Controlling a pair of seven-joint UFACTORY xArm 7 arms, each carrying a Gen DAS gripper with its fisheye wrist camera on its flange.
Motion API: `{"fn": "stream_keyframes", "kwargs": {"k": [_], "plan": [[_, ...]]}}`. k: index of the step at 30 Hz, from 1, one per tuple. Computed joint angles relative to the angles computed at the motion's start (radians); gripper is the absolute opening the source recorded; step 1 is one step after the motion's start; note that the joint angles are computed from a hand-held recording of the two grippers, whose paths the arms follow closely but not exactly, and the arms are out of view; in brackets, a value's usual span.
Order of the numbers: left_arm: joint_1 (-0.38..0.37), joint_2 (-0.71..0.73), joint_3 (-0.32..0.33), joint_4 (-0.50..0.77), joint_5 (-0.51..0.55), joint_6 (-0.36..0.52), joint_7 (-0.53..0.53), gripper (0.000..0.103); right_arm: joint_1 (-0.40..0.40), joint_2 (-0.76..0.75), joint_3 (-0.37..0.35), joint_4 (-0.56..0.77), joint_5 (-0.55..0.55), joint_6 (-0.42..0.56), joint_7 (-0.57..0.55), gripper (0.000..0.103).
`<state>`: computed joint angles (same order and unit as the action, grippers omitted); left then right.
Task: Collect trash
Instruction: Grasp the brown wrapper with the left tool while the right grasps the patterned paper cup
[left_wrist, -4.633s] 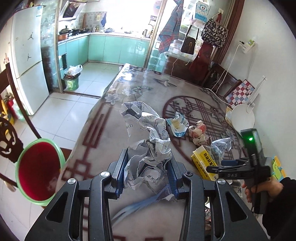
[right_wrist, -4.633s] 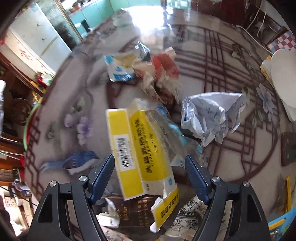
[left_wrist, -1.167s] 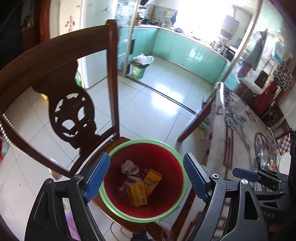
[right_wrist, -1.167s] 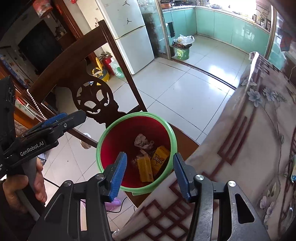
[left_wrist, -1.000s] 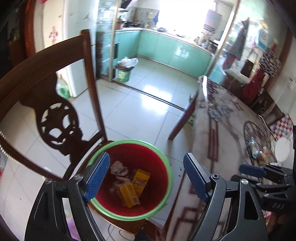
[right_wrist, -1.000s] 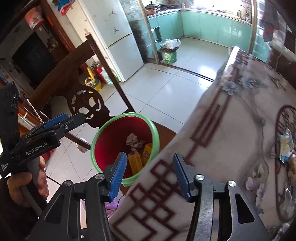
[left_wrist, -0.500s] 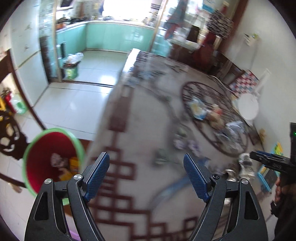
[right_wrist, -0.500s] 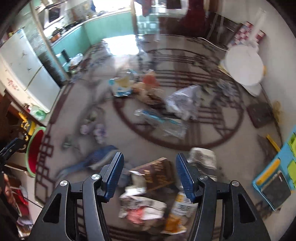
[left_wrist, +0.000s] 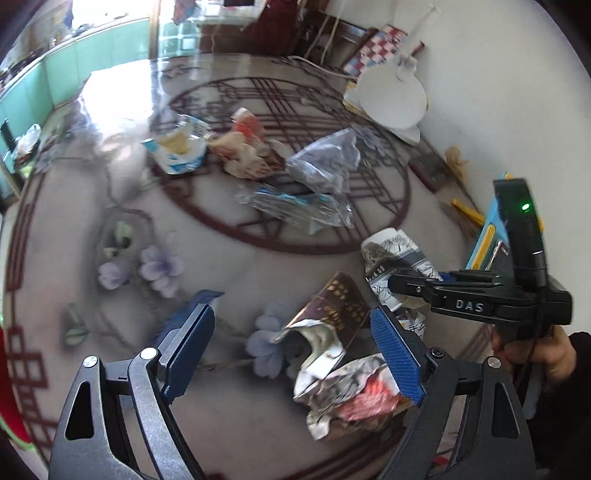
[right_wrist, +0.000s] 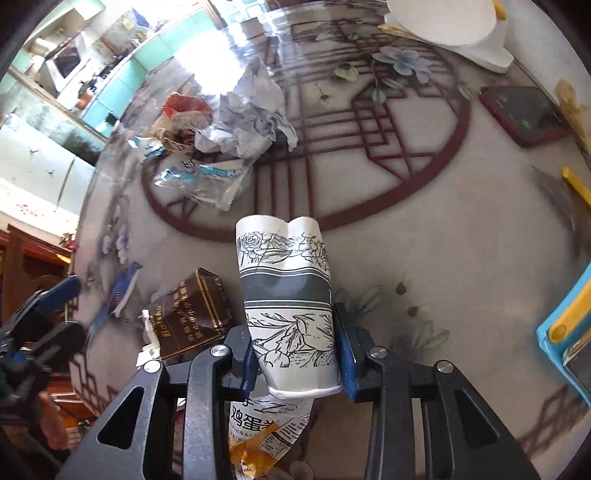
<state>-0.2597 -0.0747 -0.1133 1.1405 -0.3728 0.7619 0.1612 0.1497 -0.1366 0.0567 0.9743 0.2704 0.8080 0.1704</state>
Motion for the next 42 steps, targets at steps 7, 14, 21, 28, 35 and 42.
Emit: {"fn": "stream_keyframes", "kwargs": {"k": [7,14,21,28,35,42], "plan": [[-0.019,0.083,-0.027,0.070,0.074,0.034,-0.088,0.087,-0.018,-0.103,-0.022,-0.004,-0.019,-0.025,-0.037,0.033],[-0.044,0.160,-0.046,0.120,0.153,0.077,-0.112,0.086,-0.016,-0.136,-0.032,0.032,-0.015,-0.028,-0.053,0.033],[-0.043,0.147,-0.052,0.102,0.096,0.045,-0.069,0.037,-0.002,-0.127,-0.020,0.061,-0.006,-0.044,-0.059,0.033],[-0.024,0.069,-0.027,0.063,0.097,-0.040,-0.136,0.025,0.023,-0.115,-0.007,0.098,0.002,-0.070,-0.078,0.033],[0.016,-0.039,0.010,0.011,0.100,-0.094,-0.235,0.025,0.044,-0.098,0.028,0.161,-0.047,-0.084,-0.065,0.033],[0.050,-0.128,0.033,-0.036,0.129,-0.127,-0.284,0.025,0.084,-0.059,0.058,0.236,-0.083,-0.076,-0.055,0.033]]}}
